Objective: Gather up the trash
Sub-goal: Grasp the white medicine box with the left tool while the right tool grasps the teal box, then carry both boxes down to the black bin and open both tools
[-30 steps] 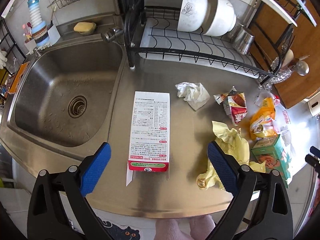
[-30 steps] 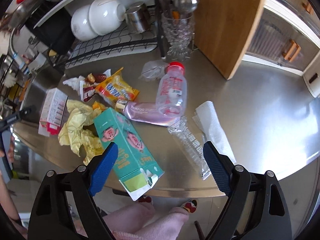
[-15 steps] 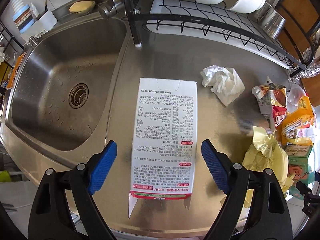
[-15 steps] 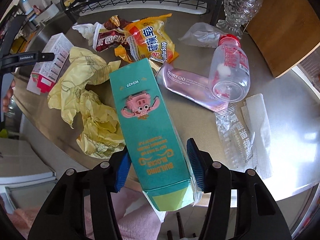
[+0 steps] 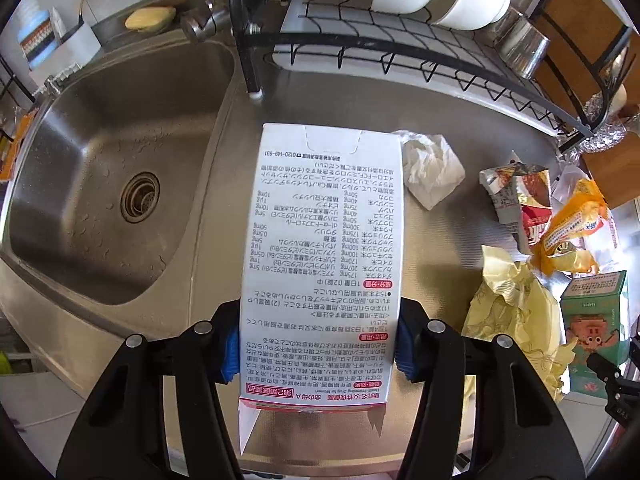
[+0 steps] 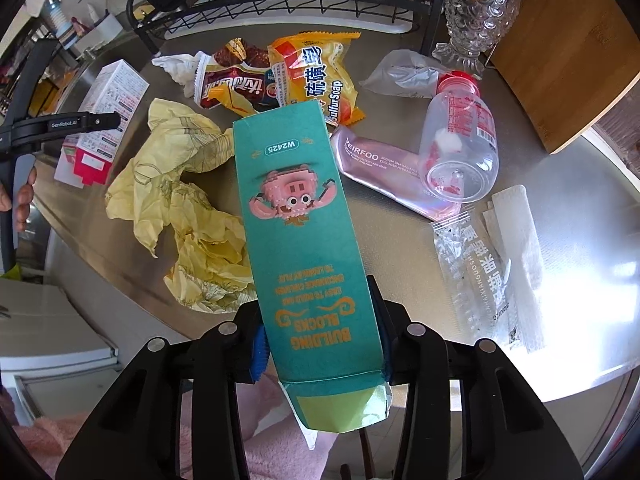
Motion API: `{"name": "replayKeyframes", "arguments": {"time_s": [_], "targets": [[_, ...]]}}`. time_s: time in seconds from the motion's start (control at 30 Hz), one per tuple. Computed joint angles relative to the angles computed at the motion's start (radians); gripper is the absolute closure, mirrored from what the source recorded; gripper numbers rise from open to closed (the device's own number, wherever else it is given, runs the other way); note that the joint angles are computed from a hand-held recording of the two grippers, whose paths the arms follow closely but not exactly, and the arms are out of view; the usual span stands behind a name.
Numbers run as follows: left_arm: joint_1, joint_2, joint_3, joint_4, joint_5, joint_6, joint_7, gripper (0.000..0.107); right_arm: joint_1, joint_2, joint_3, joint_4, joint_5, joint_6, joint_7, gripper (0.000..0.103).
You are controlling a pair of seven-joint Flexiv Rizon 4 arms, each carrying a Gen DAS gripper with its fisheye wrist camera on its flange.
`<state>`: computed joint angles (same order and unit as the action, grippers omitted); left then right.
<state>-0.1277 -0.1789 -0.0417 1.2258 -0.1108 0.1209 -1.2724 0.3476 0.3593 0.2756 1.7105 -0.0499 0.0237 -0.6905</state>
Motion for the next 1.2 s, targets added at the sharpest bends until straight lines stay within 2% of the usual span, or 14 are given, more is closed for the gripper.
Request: {"name": "replayKeyframes", "arguments": {"time_s": [0.4,0.77,1.0,1.2], "targets": [[0.012,0.150,0.005,0.024,-0.075,0.038,0.073,0.052,0.014,0.049,0.072,-0.091,-0.122,-0.046,0.050,0.061],[0.007,0.394,0.059,0.225,-0.210,0.033,0.209,0.052,0.053,0.085,0.145,-0.116,-0.134,-0.042,0.108,0.061],[-0.009,0.585,0.109,0.435,-0.230,0.069,0.296,0.052,0.088,0.101,0.206,-0.088,-0.150,-0.006,0.167,0.061],[-0.003,0.709,0.148,0.578,-0.221,0.000,0.322,0.052,0.143,0.112,0.226,-0.033,-0.089,0.050,0.217,0.061]]}}
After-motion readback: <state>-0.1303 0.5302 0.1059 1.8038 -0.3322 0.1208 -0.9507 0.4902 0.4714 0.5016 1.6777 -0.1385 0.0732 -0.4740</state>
